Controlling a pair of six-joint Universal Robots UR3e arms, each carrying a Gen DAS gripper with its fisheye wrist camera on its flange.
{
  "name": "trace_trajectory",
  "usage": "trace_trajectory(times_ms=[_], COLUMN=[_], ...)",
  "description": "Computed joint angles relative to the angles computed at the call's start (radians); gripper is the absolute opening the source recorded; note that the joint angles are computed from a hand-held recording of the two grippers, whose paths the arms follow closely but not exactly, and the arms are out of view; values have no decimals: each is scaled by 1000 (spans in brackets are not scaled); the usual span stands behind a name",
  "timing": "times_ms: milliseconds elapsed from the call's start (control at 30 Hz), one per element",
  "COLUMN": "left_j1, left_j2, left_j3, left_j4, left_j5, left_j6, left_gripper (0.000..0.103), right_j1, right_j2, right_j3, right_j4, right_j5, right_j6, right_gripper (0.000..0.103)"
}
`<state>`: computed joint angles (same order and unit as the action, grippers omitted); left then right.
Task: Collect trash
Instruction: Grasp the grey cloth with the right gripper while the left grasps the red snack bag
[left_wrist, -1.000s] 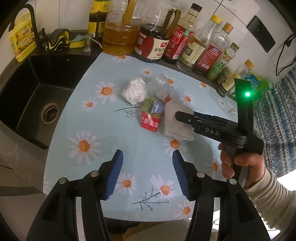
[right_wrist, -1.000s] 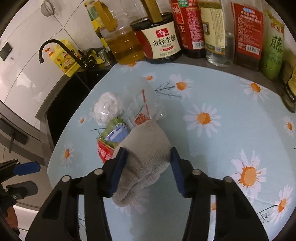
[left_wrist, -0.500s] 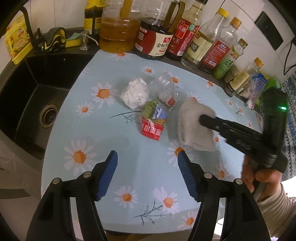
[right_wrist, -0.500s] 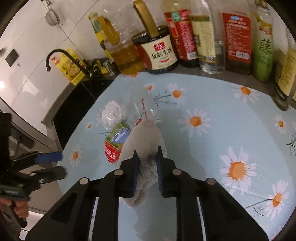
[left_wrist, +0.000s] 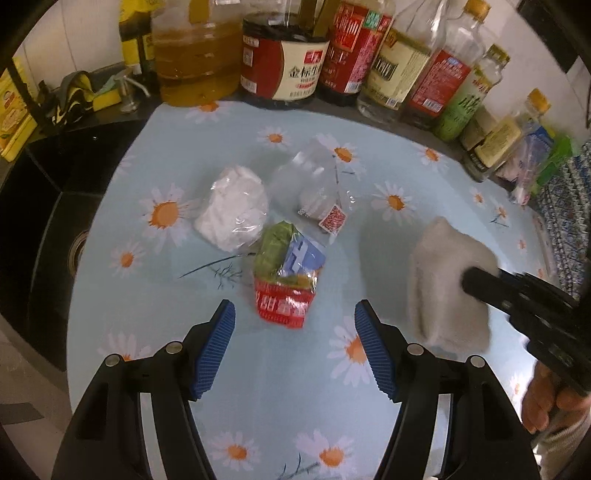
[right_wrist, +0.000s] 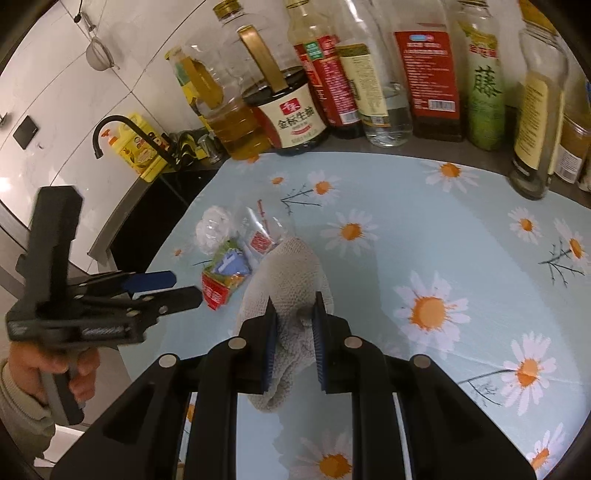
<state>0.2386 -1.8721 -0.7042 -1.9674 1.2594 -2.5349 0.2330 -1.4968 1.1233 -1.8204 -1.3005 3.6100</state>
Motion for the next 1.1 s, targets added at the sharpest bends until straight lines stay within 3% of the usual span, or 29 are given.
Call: trace_trajectory(times_ms=[300,433,500,1100], left_j1=[-86,-100,-98,-70], left_j2=[-63,-78,-82,-25], left_j3=[-20,-26,-22,-91], left_j4=[118,147,141,135], left_j5=[55,74,71,32], left_j6=[-110,-150,-151,-118], left_gripper=[65,60,51,47], right_j1=[-33,-42,-44,-22], right_j2=[-62,-75,-77,-62], right_j3=[70,83,85,71], right_j4=[9,4,4,12], right_j5=[17,24,26,31], right_j6=[-14,-13,-16,-17], right_gripper=[20,20,20,20])
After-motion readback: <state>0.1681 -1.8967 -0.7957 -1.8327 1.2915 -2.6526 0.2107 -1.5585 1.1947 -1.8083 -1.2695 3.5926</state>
